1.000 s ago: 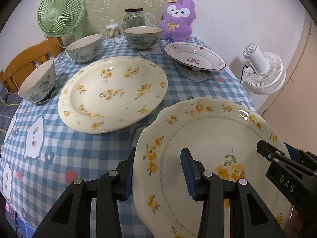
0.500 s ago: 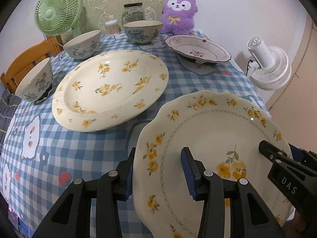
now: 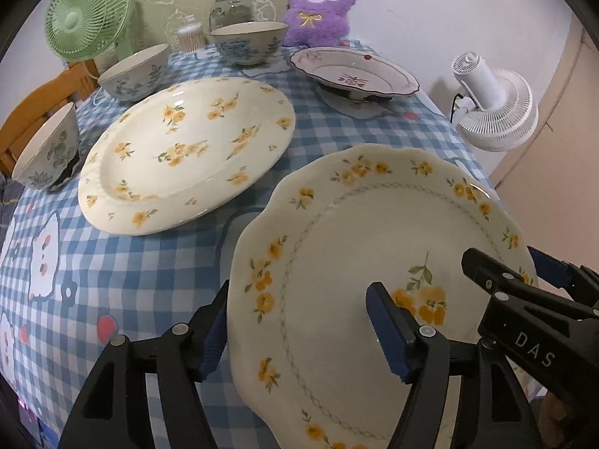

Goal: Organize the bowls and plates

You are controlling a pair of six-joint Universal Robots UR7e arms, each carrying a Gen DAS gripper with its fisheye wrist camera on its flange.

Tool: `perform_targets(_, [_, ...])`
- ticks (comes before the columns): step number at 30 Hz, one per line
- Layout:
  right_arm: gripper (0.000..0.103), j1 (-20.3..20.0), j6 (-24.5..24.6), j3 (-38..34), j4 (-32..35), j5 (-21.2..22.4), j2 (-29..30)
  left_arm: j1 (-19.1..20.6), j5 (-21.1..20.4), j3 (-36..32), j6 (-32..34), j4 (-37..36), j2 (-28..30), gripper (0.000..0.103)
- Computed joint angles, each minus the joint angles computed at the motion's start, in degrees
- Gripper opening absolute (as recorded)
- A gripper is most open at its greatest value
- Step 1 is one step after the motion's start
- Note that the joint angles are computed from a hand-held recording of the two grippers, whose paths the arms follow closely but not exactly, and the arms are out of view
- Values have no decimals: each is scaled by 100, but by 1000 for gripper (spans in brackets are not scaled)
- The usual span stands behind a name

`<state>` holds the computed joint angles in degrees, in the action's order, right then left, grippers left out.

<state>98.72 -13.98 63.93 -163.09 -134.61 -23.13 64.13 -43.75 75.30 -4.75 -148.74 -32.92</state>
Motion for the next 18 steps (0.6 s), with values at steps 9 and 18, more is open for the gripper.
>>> perform_targets(9, [85, 120, -29, 92, -22, 333, -175, -142, 32, 114, 175, -238, -97, 84])
perform_targets(18, [90, 343, -219, -3, -90, 333, -303, -351, 315, 125, 68, -364, -262, 86])
